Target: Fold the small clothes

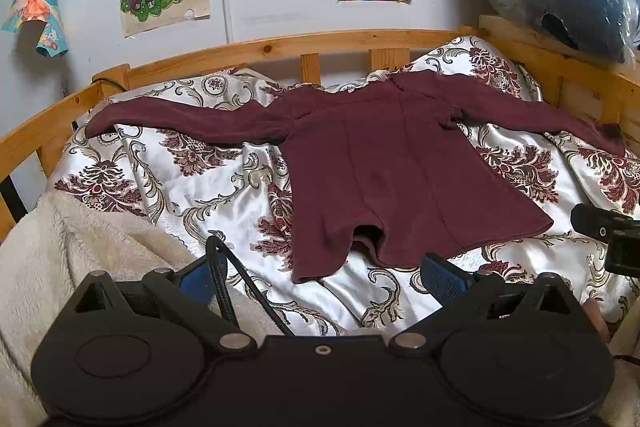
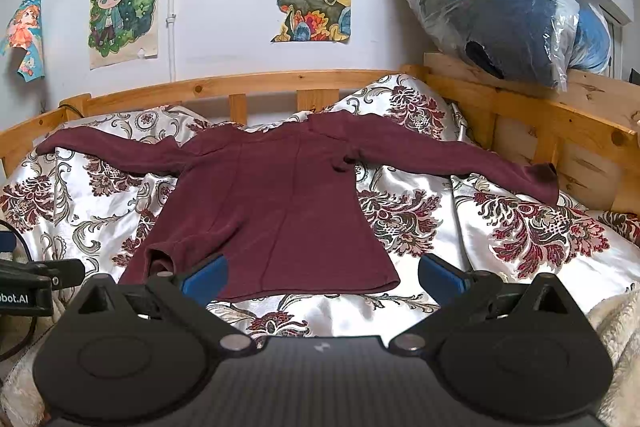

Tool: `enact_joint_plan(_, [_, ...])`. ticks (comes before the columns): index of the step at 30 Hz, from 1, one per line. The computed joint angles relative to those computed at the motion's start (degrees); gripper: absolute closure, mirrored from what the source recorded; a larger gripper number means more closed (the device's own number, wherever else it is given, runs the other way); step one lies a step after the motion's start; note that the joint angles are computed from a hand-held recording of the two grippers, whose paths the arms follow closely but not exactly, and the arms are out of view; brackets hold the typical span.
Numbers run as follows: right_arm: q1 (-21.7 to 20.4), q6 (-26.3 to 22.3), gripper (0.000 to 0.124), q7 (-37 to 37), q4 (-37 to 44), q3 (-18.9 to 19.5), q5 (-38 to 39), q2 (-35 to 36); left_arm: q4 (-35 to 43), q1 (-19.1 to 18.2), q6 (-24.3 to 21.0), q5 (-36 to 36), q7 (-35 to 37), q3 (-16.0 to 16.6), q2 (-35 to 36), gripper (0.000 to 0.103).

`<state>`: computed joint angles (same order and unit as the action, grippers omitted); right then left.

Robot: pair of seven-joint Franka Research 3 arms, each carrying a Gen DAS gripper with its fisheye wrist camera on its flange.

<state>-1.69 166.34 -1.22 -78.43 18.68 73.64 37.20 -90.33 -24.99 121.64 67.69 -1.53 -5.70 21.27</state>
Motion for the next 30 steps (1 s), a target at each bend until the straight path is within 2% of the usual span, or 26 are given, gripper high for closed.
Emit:
enact_joint_plan(9, [0.0, 1.0, 0.021, -0.1, 0.0, 0.2, 0.7, 0.1, 0.0, -0.1, -0.1, 0.1, 0.1, 0.0, 0.0, 0.001])
enact_joint_plan(16, [1.0, 0.8, 0.021, 7.5, 1.2, -1.3, -4.1, 1.1, 1.0, 0.2, -0.2, -0.3, 0.6, 0.2, 0.8, 0.001])
enact_joint_plan(23, [0.4, 1.3, 0.021, 9.8, 1.1, -0.3, -6.9, 1.3, 4.1, 0.6, 1.0, -3.3, 4.9, 0.4, 2.6, 0.001])
enact_joint_plan(25, [1.0, 0.0, 0.021, 13.7, 2.0, -1.6, -9.5, 1.6, 5.9, 1.1, 1.9, -5.0, 8.3, 0.4, 3.5, 0.001])
enact_joint_plan(28, [2.7, -6.0, 0.021, 26.0, 6.8, -5.5, -17.0, 3.7, 9.3, 2.6, 5.3, -8.3, 14.7, 0.6, 4.9, 0.001])
enact_joint_plan(30, [3.6, -10.4, 0.021, 35.1, 13.3, -7.8, -22.1, 7.1, 11.8, 3.3, 7.8, -10.3, 17.8, 1.1, 6.0, 0.001])
